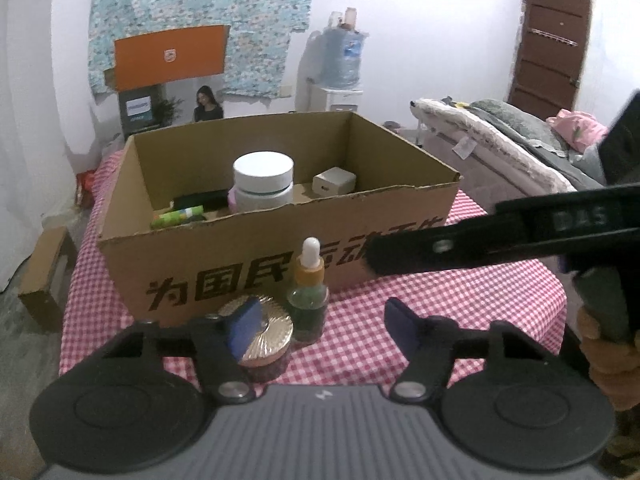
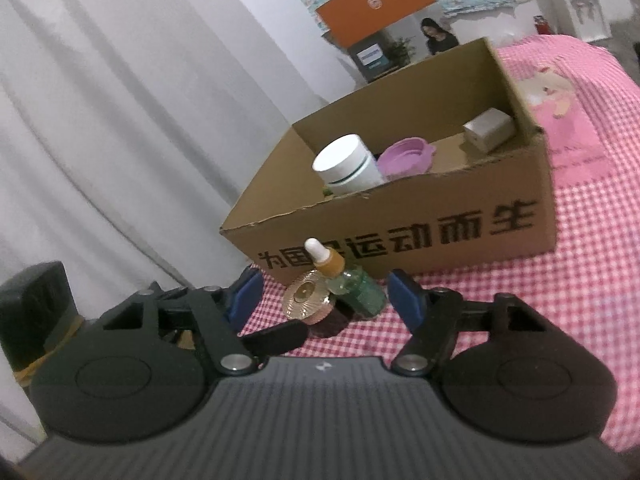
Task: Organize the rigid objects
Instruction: 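Move the right tool to the green dropper bottle, then close the right tool around the green dropper bottle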
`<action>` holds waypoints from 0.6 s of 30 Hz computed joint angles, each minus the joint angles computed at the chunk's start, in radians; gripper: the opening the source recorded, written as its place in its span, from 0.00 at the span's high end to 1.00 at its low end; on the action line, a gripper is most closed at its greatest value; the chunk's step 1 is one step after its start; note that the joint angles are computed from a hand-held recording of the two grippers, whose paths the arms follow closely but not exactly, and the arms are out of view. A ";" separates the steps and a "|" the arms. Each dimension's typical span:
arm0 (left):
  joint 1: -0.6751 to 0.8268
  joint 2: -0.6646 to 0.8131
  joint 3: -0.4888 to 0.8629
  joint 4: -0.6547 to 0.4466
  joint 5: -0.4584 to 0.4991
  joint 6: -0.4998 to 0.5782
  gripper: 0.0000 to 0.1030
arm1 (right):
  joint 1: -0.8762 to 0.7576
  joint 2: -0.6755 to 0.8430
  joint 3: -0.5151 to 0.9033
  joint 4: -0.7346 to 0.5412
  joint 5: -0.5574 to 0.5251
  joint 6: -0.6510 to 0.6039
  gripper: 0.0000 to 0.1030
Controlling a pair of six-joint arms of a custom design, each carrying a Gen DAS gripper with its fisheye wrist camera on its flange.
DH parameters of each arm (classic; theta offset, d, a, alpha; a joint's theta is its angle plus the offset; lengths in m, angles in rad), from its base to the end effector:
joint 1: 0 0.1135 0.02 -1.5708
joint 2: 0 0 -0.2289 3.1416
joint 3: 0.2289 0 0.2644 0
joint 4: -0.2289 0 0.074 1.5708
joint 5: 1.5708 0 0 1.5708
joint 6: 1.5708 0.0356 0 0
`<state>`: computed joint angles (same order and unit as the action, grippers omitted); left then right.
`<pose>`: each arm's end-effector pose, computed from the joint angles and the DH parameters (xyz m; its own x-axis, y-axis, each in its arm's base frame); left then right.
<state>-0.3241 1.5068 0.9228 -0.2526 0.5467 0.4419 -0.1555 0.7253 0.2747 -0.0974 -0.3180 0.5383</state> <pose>0.3005 -0.1205 0.1725 -0.3786 0.5126 -0.7707 0.8453 0.5306 -0.0623 0.1980 -0.0198 0.1510 -0.5017 0.5716 -0.6493 0.1638 0.7998 0.5775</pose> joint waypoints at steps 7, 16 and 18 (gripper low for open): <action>-0.012 0.119 0.066 0.058 0.026 0.006 0.59 | 0.053 0.304 0.149 0.106 0.049 -0.061 0.64; -0.029 0.225 0.138 0.076 0.026 0.021 0.63 | 0.054 0.463 0.246 0.125 0.048 -0.127 0.81; -0.030 0.233 0.144 0.080 0.032 0.020 0.63 | 0.042 0.460 0.247 0.118 0.037 -0.139 0.82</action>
<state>-0.3544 1.7394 1.0665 -0.1725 0.5788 0.4616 -0.1138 1.1851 0.5221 0.0207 -0.2810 0.3991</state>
